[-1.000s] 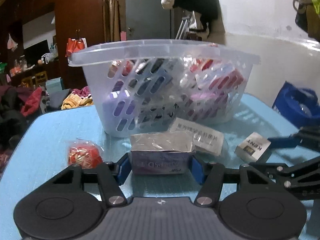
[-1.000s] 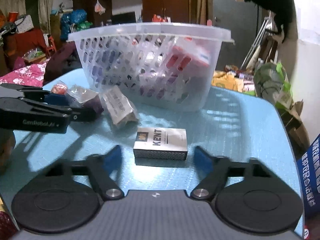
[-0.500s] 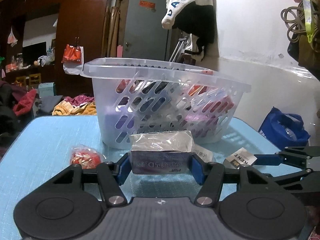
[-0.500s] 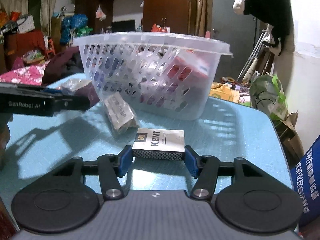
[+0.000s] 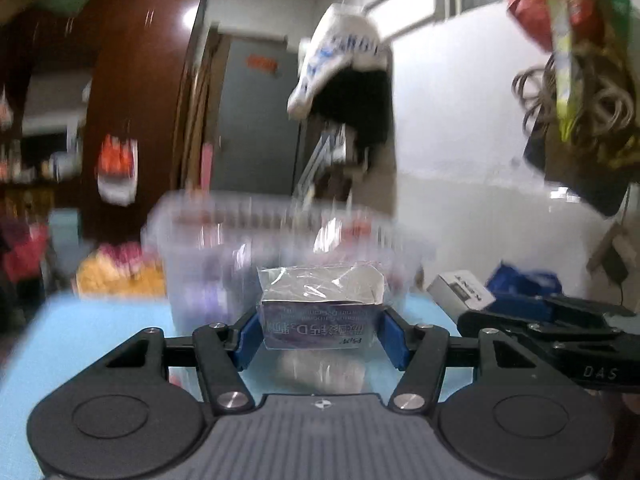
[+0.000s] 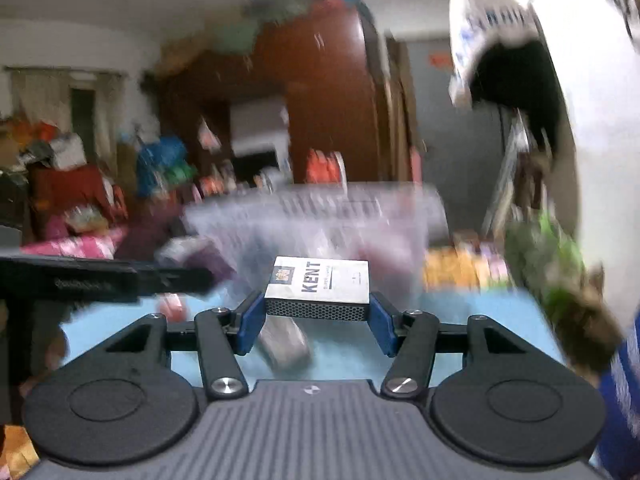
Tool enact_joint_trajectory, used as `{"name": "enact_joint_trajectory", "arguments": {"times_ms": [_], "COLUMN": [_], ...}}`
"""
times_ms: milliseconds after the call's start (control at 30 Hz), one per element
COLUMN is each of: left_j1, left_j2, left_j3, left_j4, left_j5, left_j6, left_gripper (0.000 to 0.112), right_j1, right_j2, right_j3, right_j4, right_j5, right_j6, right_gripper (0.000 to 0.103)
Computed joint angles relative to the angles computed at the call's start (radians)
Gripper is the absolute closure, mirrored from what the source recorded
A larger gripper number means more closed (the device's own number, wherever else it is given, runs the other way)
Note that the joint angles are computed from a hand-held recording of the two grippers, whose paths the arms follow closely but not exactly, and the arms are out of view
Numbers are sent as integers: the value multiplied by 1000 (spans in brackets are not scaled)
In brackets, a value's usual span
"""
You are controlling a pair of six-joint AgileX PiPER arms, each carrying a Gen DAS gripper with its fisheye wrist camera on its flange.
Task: Organize objects
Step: 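Release both boxes into the white basket, then grasp the white bagged packet with the right tool while the left tool grasps the red wrapped ball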
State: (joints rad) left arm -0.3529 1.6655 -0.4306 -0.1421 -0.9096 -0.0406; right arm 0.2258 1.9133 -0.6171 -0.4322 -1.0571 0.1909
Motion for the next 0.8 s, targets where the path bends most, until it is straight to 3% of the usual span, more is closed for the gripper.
{"name": "enact_joint_trajectory", "arguments": {"times_ms": [100,167,267,333,367,400,467,500,600,667,700,800], "left_j1": [8,42,102,124,135,143,162,173,205,220,220,214], "left_j2": [-137,-151,-82,5,41,81,125,110,20,-48,-75,-62], "left_j3": [-131,-261,-472,-583,-611,-635,-635,-601,-457,-328,-253,-125], "left_j4": [-118,-167,-218,-317,-323,-357,-319,-242,50,130,111,-5], "left_j5": [199,341,556,646,668,680,673,652,569,468,404,297], "left_j6": [142,203,257,370,384,422,387,309,23,-30,3,118], "left_gripper": [48,48,48,42,38,31,31,31,31,27,19,16], "right_j1": [51,66,82,84,87,91,98,101,77,52,43,77], "right_j2": [-128,-161,-108,-34,-3,30,55,53,-5,-36,-40,9], "right_j3": [-71,-209,-449,-563,-600,-645,-654,-635,-516,-420,-396,-425], "right_j4": [49,8,-66,-121,-130,-179,-185,-152,-171,-209,-263,-309], "right_j5": [101,248,486,532,550,585,623,616,525,424,413,556], "right_j6": [-14,31,139,189,187,225,214,174,190,218,249,263], "right_gripper": [44,44,44,42,30,16,14,8,0,0,0,0]}}
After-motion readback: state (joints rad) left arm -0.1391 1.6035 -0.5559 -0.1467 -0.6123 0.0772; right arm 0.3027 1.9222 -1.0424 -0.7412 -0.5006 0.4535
